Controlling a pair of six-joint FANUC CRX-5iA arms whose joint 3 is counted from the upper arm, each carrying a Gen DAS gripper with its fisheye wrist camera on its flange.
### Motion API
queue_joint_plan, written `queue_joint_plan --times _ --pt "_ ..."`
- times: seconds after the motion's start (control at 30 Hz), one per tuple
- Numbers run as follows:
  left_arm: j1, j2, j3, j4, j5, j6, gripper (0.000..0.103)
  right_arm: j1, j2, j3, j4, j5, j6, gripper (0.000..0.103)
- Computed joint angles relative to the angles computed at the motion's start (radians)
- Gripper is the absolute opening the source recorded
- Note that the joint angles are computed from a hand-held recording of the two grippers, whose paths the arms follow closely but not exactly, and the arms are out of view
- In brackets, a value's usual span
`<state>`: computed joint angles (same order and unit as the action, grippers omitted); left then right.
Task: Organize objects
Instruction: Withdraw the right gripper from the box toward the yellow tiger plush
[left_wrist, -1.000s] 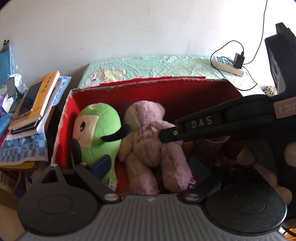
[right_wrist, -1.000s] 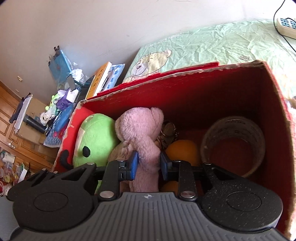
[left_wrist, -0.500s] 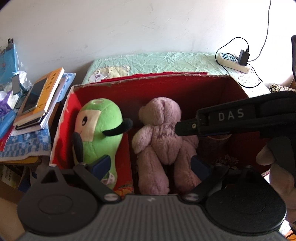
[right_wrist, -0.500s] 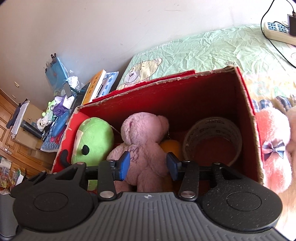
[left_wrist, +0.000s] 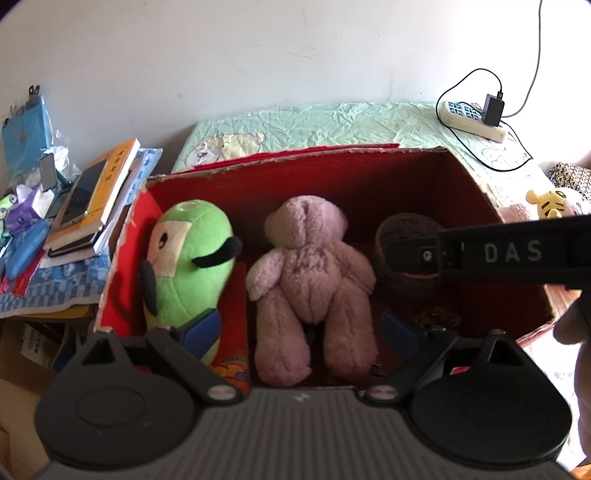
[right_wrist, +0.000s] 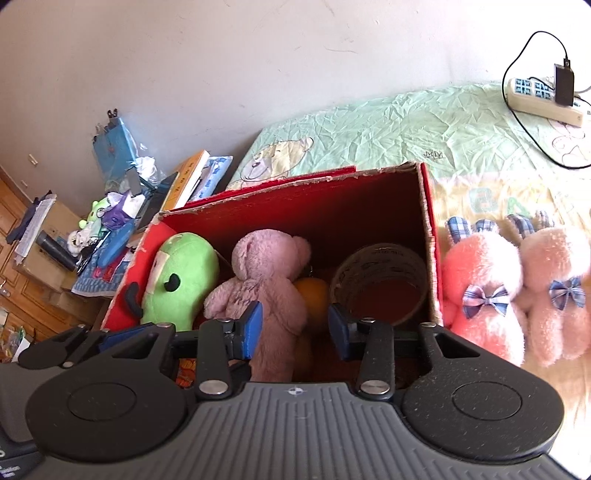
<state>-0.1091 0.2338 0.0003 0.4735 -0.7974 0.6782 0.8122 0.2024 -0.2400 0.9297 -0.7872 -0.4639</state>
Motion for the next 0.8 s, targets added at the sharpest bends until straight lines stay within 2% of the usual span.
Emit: queue_joint_plan --times 0.33,0.47,0.7,0.8 --pt "-0.058 -0.061 -0.028 -0.089 0.034 0.138 0.094 0.022 -0.095 -0.103 0.034 -0.018 -0.017 0.043" --pt "-0.087 -0.08 -0.031 -0.132 0.039 0.197 0.094 0.022 -0.156 -0.17 0.069 0.031 -0.051 0.04" --pt "-0.136 -0.119 -0.039 -0.19 0.053 0.286 0.094 0.055 -0.237 -0.241 0.09 -0.005 -0.058 0.042" --pt "-0.156 -0.132 -0.04 -0.202 0.05 0.317 0.094 0.08 -0.272 -0.269 0.078 -0.052 -0.06 0.042"
